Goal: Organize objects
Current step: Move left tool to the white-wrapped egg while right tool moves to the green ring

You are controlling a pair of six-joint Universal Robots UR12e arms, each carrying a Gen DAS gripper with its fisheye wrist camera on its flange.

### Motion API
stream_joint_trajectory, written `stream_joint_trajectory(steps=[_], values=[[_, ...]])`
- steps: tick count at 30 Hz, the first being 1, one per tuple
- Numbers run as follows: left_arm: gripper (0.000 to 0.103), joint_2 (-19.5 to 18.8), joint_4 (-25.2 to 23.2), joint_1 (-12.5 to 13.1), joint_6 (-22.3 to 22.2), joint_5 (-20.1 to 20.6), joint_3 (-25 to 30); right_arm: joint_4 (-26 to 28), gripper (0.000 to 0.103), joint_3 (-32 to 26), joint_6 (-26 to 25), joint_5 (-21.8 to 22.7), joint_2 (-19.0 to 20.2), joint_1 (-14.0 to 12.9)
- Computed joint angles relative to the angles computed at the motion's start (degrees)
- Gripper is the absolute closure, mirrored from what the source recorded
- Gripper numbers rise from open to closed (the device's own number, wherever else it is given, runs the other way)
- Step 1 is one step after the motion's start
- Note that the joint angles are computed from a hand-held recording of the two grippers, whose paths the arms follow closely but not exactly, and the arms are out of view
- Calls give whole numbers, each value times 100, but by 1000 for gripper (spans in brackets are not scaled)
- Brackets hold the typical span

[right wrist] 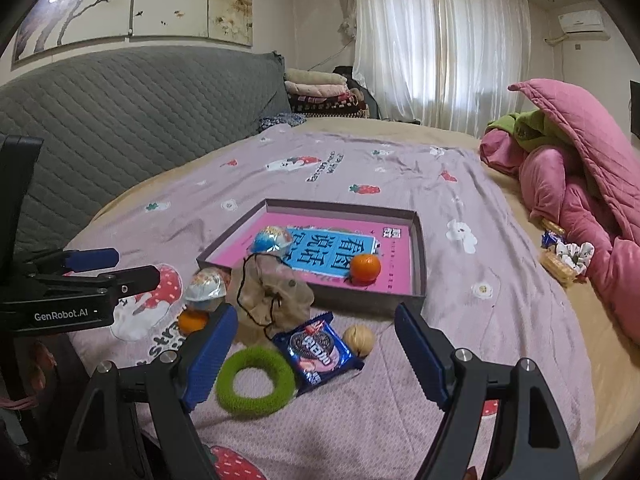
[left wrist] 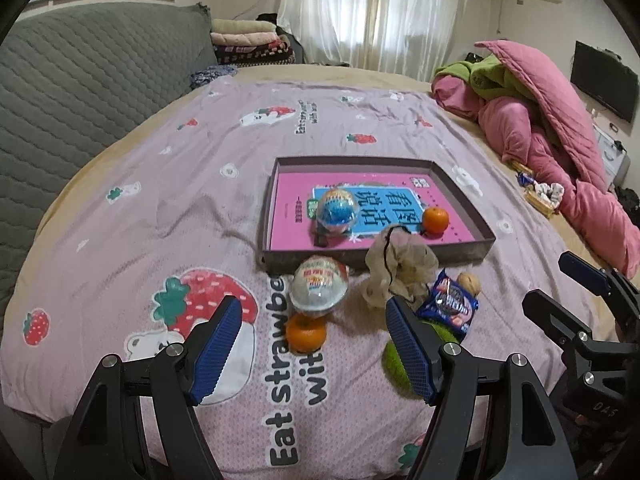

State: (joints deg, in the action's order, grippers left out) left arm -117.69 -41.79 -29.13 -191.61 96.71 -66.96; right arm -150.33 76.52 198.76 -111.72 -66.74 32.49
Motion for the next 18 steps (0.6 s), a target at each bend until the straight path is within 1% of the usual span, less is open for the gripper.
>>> stream_joint_trajectory(steps=[7, 11, 15, 18], values=[[28, 68, 26, -13, 45, -12, -181, 171, 23, 34, 92, 111, 12, 54], [28, 127, 14, -6, 50, -130, -311, 323, 23, 96, 293, 212, -10, 48], [28, 161, 46, 0, 48, -163, -400, 438, 23, 136, 359, 211, -21, 67], [28, 176, 49, -3, 65, -180, -428, 483, 23, 151, 395, 342, -38, 55]])
